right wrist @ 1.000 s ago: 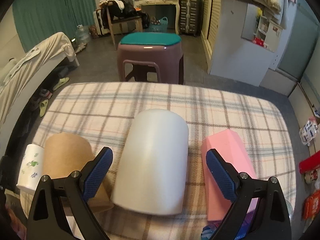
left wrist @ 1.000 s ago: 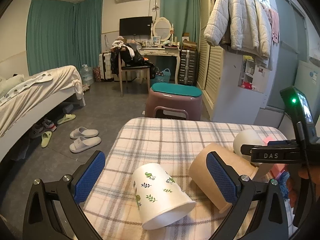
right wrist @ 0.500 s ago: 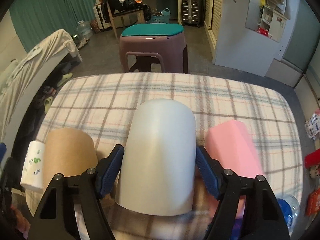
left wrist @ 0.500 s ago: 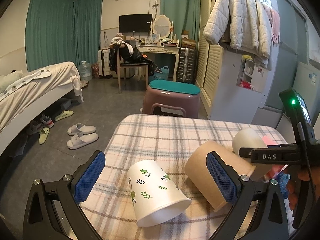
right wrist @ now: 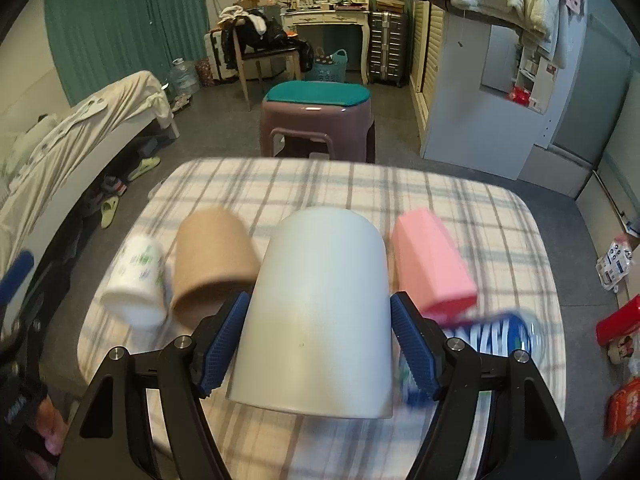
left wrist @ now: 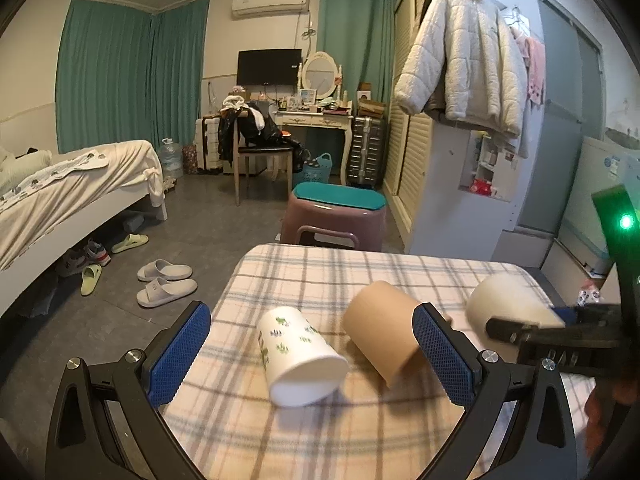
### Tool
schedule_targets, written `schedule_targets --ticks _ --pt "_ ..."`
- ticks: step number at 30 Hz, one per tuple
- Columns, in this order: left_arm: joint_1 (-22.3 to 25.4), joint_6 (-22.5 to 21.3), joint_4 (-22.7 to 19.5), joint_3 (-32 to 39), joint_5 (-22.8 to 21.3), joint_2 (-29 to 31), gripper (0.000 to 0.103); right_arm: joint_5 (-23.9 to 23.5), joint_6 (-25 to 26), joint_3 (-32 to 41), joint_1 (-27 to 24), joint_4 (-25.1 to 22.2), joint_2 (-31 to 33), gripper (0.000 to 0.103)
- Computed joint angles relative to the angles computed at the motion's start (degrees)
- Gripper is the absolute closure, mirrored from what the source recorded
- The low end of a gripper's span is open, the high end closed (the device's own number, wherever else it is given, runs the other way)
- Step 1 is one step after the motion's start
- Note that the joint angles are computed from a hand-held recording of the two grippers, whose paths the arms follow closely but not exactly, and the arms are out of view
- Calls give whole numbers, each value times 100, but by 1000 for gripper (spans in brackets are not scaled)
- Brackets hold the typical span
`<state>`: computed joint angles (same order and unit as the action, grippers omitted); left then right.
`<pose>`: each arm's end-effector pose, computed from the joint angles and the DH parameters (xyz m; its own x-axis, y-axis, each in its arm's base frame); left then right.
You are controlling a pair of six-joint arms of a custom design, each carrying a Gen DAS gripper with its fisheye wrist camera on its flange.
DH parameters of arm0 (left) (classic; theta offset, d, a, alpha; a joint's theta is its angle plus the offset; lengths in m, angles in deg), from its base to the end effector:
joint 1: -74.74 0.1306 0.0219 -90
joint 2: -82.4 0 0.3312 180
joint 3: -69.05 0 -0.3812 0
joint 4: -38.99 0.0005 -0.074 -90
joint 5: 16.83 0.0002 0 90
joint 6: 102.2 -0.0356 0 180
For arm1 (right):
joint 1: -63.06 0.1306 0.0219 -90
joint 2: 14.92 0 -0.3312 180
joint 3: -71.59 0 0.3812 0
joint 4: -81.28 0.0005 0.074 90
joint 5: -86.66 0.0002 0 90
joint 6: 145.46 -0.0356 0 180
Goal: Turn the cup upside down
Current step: 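Close the right gripper around the large white cup's body and lift it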
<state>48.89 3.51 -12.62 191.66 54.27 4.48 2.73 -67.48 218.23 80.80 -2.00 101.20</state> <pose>0.4911 -0.2257 0.5324 -0.4913 -0.0466 -0.8697 0.0310 0.9970 -0.0709 0.5367 0.1672 0.5343 -0.7920 -0.0360 -0.6094 -0.0788 0.9959 0.0437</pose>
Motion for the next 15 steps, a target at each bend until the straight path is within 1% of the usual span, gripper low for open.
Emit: schedule_targets --ticks 4,6,10,12,15 --pt "-127 -24 73 -421 -85 -344 0 3 -151 -1203 151 434 -688 31" --pt "-152 14 35 -589 -78 -478 0 112 -250 -1755 234 729 -992 31" --pt "-206 25 -18 -890 -72 -677 0 261 -376 -2388 328 1134 -1374 33" --pt "-226 66 -49 -1013 -71 -749 0 421 -344 -2553 392 1231 -1483 33" --pt "-252 121 -102 -1107 -48 -804 0 472 -371 -2670 430 1235 -1563 33"
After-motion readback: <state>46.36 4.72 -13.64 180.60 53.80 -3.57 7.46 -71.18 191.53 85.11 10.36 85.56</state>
